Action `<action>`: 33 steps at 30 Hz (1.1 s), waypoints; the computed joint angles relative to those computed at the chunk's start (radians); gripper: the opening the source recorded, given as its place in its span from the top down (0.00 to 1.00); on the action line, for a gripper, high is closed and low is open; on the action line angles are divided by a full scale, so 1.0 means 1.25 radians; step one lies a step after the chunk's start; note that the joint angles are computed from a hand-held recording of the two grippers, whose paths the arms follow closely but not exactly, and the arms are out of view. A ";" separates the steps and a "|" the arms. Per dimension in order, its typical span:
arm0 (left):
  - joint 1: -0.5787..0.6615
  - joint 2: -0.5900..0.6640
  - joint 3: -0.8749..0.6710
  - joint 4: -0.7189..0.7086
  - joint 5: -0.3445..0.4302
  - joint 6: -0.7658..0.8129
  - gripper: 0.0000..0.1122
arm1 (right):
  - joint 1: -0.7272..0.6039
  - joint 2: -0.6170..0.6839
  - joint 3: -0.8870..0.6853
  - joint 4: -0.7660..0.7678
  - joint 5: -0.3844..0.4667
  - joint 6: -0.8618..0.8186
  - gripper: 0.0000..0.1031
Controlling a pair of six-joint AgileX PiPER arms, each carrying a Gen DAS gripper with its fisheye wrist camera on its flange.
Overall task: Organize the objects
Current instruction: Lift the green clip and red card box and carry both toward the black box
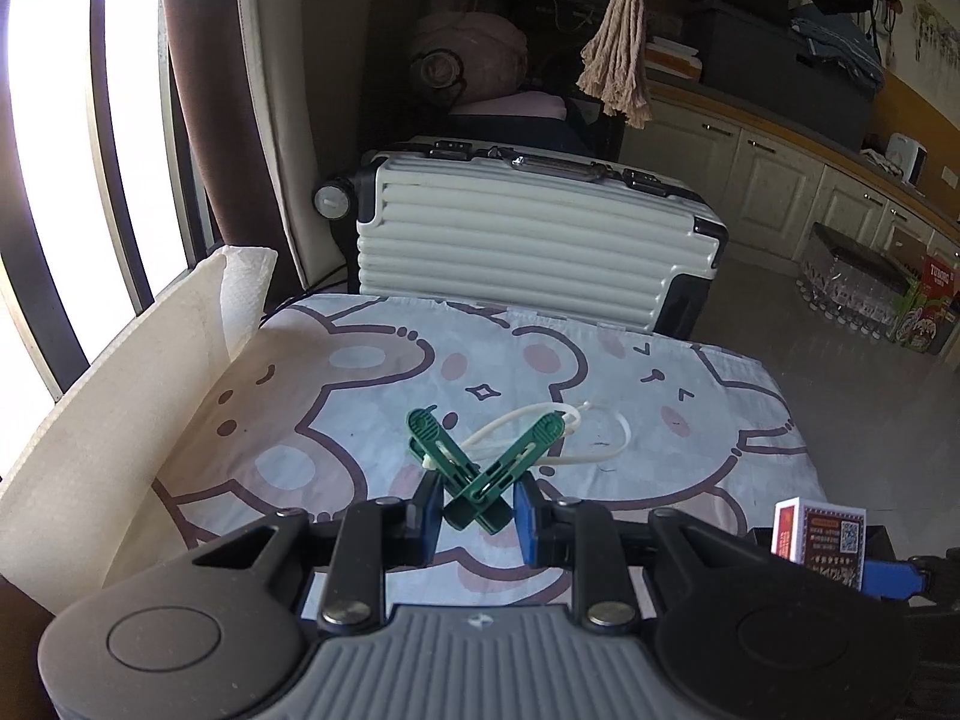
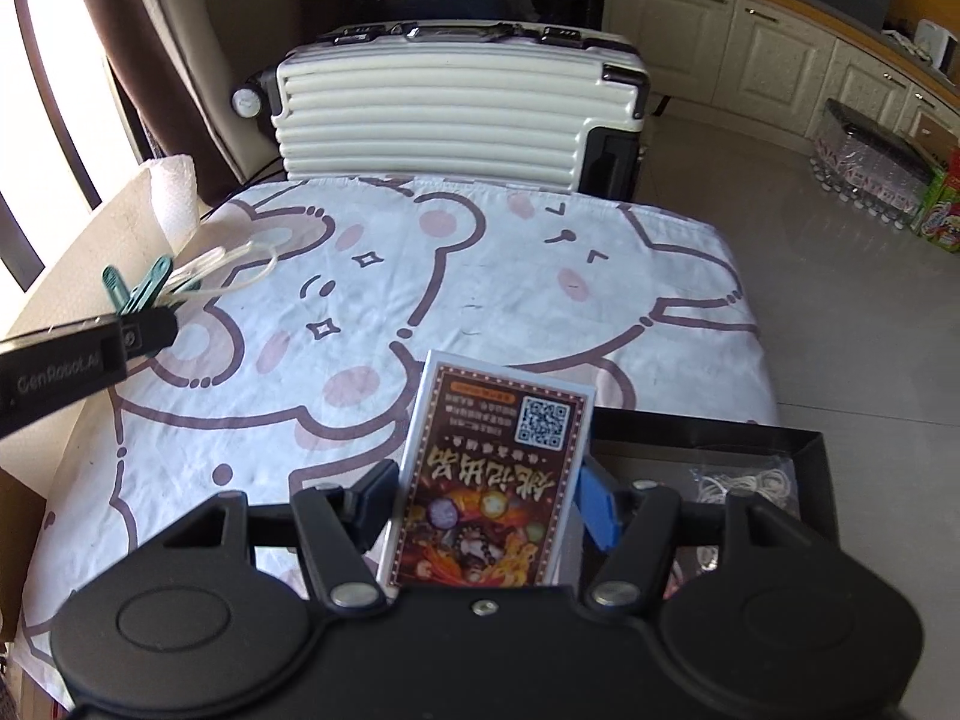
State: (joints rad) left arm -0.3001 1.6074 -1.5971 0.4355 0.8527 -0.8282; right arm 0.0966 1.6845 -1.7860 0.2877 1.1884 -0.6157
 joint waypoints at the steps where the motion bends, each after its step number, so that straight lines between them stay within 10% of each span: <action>1: -0.003 -0.004 0.003 0.005 0.005 0.003 0.77 | -0.007 -0.004 0.003 0.005 -0.002 -0.003 0.37; 33: -0.031 0.007 -0.037 -0.090 0.139 0.103 0.76 | -0.082 -0.063 0.068 0.059 -0.071 -0.095 0.37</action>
